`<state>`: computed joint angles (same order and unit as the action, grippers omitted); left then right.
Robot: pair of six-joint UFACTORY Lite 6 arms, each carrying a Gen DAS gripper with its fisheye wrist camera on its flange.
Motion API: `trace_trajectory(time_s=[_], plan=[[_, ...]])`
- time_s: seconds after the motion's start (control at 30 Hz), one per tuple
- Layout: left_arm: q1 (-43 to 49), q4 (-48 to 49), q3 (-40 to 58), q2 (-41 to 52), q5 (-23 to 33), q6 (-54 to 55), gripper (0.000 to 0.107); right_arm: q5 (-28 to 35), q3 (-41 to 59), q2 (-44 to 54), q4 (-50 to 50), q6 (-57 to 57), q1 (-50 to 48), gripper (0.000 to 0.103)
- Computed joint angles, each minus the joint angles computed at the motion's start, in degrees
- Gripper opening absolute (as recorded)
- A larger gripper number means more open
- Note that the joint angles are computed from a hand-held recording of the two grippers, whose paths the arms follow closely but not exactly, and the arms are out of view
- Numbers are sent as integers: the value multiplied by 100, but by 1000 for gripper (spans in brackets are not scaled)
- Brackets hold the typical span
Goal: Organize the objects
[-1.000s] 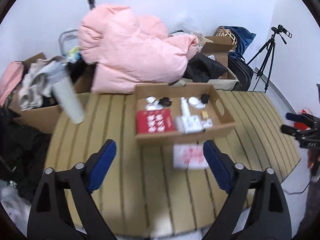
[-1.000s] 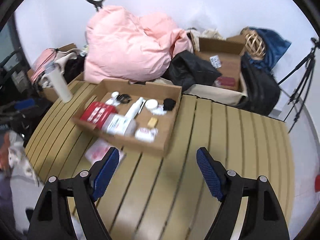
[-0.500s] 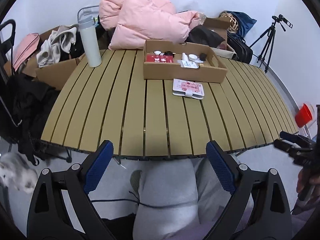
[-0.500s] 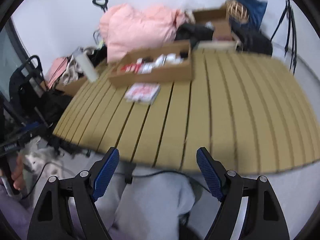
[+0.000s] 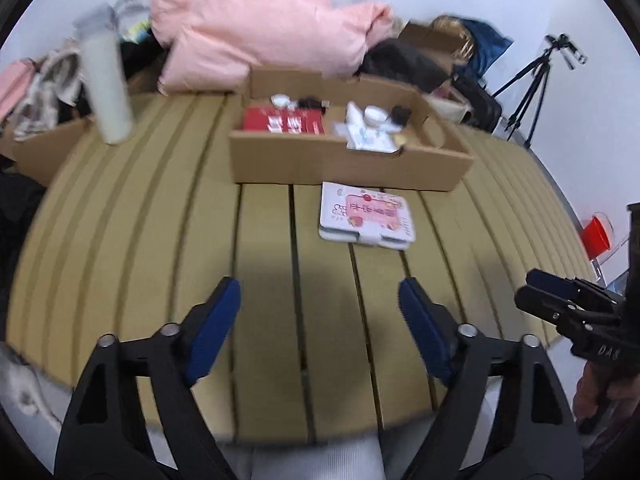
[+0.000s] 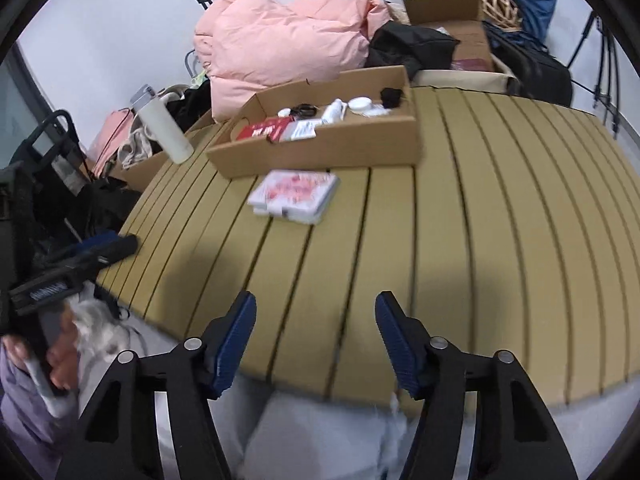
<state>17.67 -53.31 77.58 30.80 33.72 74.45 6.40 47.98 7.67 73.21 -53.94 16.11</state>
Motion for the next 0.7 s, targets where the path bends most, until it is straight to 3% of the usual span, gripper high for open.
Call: trace_trajectory(time_s=[0.1, 0.3, 0.37, 0.47, 0.7], plan=[[-426, 441, 1107, 1077, -24, -743, 62, -26, 1358, 1511, -114, 100, -5, 54], [-796, 560, 3083, 2673, 431, -1188, 60, 424, 3589, 3587, -823, 1019, -137, 51], [-831, 714, 3758, 3143, 650, -1477, 52, 676, 4313, 4180, -1077, 1424, -225, 42], [-811, 1000, 4861, 3894, 1227, -2001, 39, 784, 4885, 4638, -1265, 1708, -271, 38], [-704, 520, 4430, 3681, 1056, -1525, 25, 843, 5426, 5010, -1918, 2277, -240, 34]])
